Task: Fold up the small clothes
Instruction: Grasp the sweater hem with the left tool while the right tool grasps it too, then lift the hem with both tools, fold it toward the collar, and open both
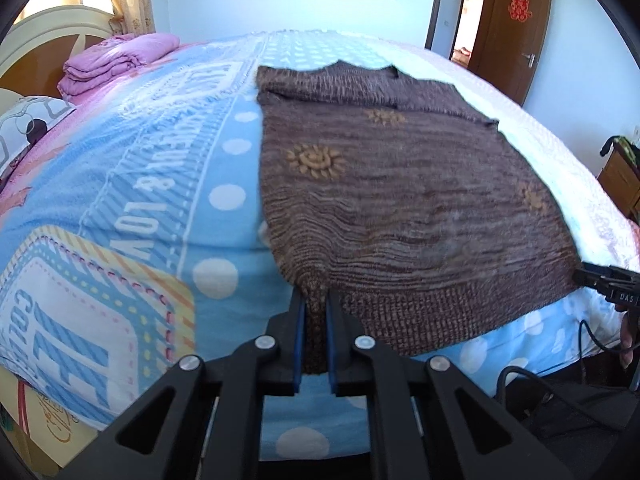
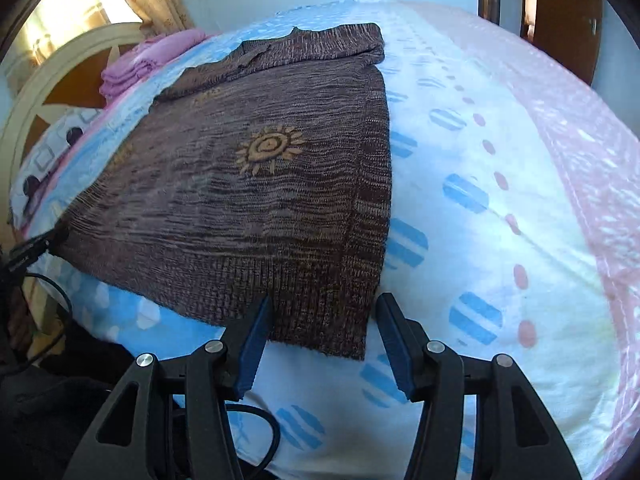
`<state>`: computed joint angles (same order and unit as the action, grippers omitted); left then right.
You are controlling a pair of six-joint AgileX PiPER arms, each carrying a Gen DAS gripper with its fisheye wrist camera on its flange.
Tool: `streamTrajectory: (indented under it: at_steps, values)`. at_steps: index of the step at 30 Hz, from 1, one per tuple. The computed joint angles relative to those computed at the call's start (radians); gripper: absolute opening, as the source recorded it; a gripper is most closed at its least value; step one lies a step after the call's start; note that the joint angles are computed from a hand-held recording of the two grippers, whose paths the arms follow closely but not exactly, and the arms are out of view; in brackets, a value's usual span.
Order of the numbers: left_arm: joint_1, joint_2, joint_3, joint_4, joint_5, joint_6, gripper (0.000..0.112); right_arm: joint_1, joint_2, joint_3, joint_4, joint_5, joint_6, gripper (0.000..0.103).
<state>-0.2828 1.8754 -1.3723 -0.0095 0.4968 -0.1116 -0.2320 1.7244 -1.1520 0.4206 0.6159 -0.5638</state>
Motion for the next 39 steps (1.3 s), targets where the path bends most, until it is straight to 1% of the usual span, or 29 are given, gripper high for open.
streamTrajectory:
  at_steps: [1, 2, 3, 4, 5, 6, 7, 9, 10, 13, 16, 19, 21, 25, 28, 34, 38, 39]
  values:
    - [-0.005, 0.012, -0.006, 0.013, 0.003, -0.011, 0.011, 0.003, -0.006, 0.002, -0.008, -0.002, 0.004, 0.037]
    - [-0.005, 0.019, -0.007, 0.02, 0.004, -0.017, 0.011, -0.006, -0.008, 0.002, 0.024, 0.005, -0.022, 0.018]
    - [-0.003, 0.024, -0.014, 0.016, 0.008, -0.017, 0.011, -0.026, -0.009, -0.001, 0.085, 0.026, -0.068, 0.008]
    - [0.005, 0.027, -0.022, -0.007, 0.014, -0.004, 0.011, -0.041, -0.015, 0.003, 0.129, 0.033, -0.1, 0.006]
    - [0.017, 0.022, -0.024, -0.033, 0.013, 0.015, 0.011, -0.05, -0.027, 0.011, 0.161, 0.026, -0.127, 0.006]
    - [0.029, 0.01, -0.023, -0.057, 0.008, 0.035, 0.011, -0.065, -0.055, 0.029, 0.225, 0.012, -0.184, 0.006]
    - [0.037, 0.0, -0.024, -0.079, 0.006, 0.053, 0.011, -0.079, -0.084, 0.047, 0.295, 0.006, -0.249, 0.005]
    - [0.067, -0.04, -0.02, -0.175, 0.002, 0.132, 0.011, -0.105, -0.139, 0.08, 0.424, 0.003, -0.378, 0.005]
    - [0.075, -0.056, -0.017, -0.194, -0.001, 0.15, 0.011, -0.115, -0.176, 0.101, 0.488, -0.002, -0.448, 0.005]
    - [0.084, -0.092, -0.01, -0.221, -0.014, 0.181, 0.01, -0.132, -0.216, 0.13, 0.583, 0.0, -0.546, 0.005]
    - [0.084, -0.09, -0.013, -0.231, -0.022, 0.199, 0.01, -0.138, -0.186, 0.114, 0.571, 0.006, -0.524, 0.005]
    - [0.084, -0.05, -0.051, -0.234, -0.004, 0.207, 0.01, -0.157, -0.135, 0.074, 0.569, 0.044, -0.479, 0.005]
    - [0.09, -0.037, -0.069, -0.272, 0.004, 0.238, 0.01, -0.16, -0.145, 0.069, 0.59, 0.05, -0.485, 0.005]
    - [0.1, -0.033, -0.124, -0.313, 0.005, 0.276, 0.01, -0.146, -0.176, 0.048, 0.659, 0.024, -0.536, 0.005]
    - [0.11, 0.0, -0.219, -0.31, 0.026, 0.264, 0.01, -0.129, -0.157, -0.01, 0.66, -0.005, -0.516, 0.005]
    - [0.114, 0.113, -0.437, -0.223, 0.062, 0.154, 0.01, -0.09, -0.061, -0.182, 0.576, -0.037, -0.413, 0.005]
    - [0.116, 0.211, -0.607, -0.199, 0.126, 0.107, 0.01, -0.07, 0.022, -0.333, 0.482, -0.017, -0.3, 0.005]
    - [0.118, 0.247, -0.673, -0.196, 0.155, 0.095, 0.01, -0.063, 0.048, -0.384, 0.454, -0.009, -0.268, 0.005]
